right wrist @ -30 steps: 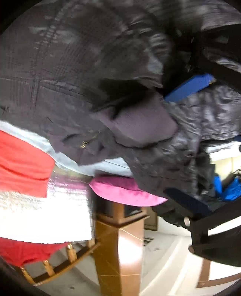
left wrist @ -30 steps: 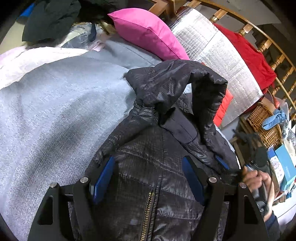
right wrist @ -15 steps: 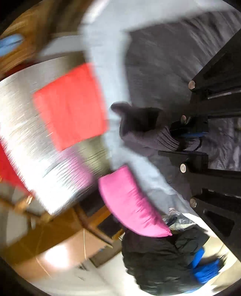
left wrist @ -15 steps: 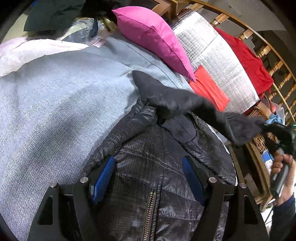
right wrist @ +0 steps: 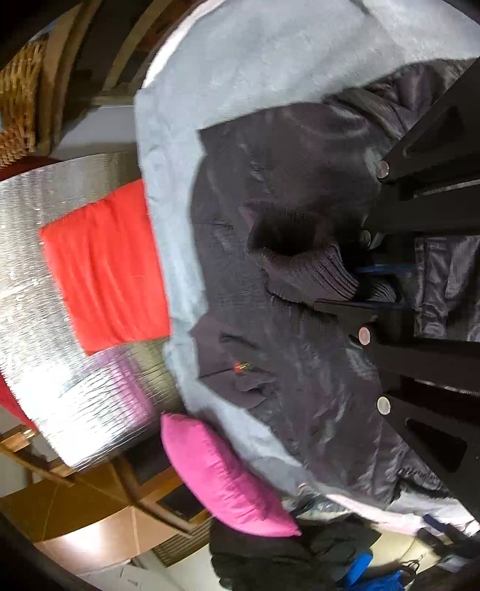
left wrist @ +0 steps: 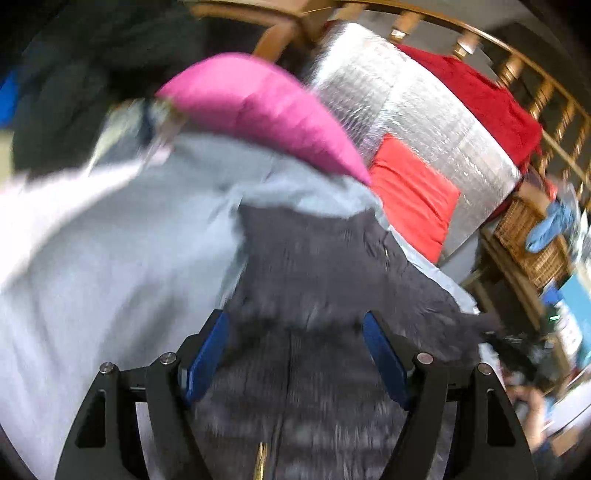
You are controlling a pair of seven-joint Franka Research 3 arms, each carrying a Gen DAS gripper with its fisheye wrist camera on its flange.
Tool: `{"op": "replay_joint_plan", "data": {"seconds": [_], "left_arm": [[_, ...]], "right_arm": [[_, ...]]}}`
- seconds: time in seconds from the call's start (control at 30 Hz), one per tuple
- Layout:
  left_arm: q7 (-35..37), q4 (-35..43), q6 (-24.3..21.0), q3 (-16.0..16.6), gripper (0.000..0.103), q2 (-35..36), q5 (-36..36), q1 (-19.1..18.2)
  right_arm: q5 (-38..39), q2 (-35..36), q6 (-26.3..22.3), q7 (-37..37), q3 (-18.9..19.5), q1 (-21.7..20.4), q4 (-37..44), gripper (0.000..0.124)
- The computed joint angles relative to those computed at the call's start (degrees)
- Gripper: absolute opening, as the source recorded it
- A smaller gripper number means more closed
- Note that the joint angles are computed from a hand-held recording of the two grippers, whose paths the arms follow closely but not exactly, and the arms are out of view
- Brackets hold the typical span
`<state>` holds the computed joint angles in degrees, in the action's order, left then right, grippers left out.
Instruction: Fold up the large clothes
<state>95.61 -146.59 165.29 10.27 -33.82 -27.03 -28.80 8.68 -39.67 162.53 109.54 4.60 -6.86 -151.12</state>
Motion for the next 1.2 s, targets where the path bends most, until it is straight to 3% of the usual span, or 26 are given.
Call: {"op": "replay_joint_plan", "data": {"seconds": [0.17,0.27,0.33,0.37,0.47,0.53,0.63,0.7,0.77,0.83,0.87,0.93,0.97,1.0,1.07,1.1,1.13,1.2], "left_arm": [[-0.65,7.48,-0.14,-2.77,0.076,8.7,1.16,1.46],[-0.13,11.28,-2.42,-5.29,0.076,14.1,1.21,2.83],[-5.83,14.79,-8.57,-10.74,0.076,19.06,8.21,8.75],[-7.8,16.02,-11.37,-11.52,0.076,21.03,11.6,9.57],[-10.42,14.7,-8.12,-17.11,0.076,21.2,19.69,14.43],[-8.86,14.12,-7.72,-16.28,0.076,19.66,16.93,13.54],[-6.58,12.77,-2.62,-14.35,0.076,17.4,11.1,11.14],[-7.1,12.89,0.34,-15.48,0.076,17.36,13.31,11.44],[-6.64,14.97,-1.43,-15.72,0.078,19.63,14.81,10.71],[-10.48,18.43,-8.64,-19.09,0.078,23.63,22.54,13.49],[-11.96,18.73,-9.3,-20.25,0.079,25.17,26.11,14.39],[-15.98,16.48,-4.7,-21.85,0.082,24.87,32.33,15.83],[-16.04,16.47,-4.9,-21.65,0.082,24.78,32.31,15.58],[-14.9,16.8,-5.48,-20.92,0.082,24.81,30.51,14.93],[-12.7,17.5,-7.26,-19.82,0.082,24.14,27.08,13.96],[-12.12,17.1,-6.51,-19.54,0.082,23.09,25.65,13.64],[-11.02,15.61,-4.04,-18.98,0.082,21.29,23.57,12.92],[-9.32,12.97,1.03,-17.6,0.082,18.36,20.53,11.02]], "right_arm": [[-1.06,-4.42,4.79,-3.17,-0.25,-0.83,-1.3,0.012],[-2.63,-2.75,3.9,-3.01,2.47,-4.61,-2.23,0.012],[-2.32,-0.3,2.51,-1.74,2.47,-5.2,-3.09,0.012],[-2.13,-0.26,2.3,-1.42,1.9,-5.08,-4.15,0.012],[-1.1,-0.02,2.84,-2.31,-0.54,-3.15,-5.99,0.012],[-0.83,0.09,2.93,-3.34,-1.37,-2.69,-5.99,0.012],[-0.51,-0.75,3.02,-2.82,-0.89,-3.37,-5.68,0.012],[-0.29,-2.2,4.9,-2.8,-0.42,-3.3,-6.25,0.012],[-1.3,-3.8,5.97,-2.52,1.55,-5.04,-6.86,0.012],[-2.28,-2.69,4.53,-2.51,2.64,-6.16,-6.15,0.012],[-2.81,-1.18,2.2,-2.44,2.82,-6.73,-5.47,0.013],[-1.26,0.79,-0.61,-3.72,-0.82,-3.57,-4.86,0.016],[-0.07,0.41,-0.77,-4.7,-2.74,-1.87,-5.17,0.016],[1.02,-0.21,-0.75,-5.39,-4.05,-0.79,-5.45,0.021],[4.59,-2.13,-3.58,-7.31,-8.11,2.01,-5.0,0.044],[6.38,-3.6,-4.34,-7.86,-9.46,2.65,-5.17,0.071],[7.43,-5.42,-4.6,-7.22,-9.22,1.88,-5.68,0.081],[8.1,-9.09,-5.32,-5.57,-7.85,-0.36,-6.74,0.081]]}}
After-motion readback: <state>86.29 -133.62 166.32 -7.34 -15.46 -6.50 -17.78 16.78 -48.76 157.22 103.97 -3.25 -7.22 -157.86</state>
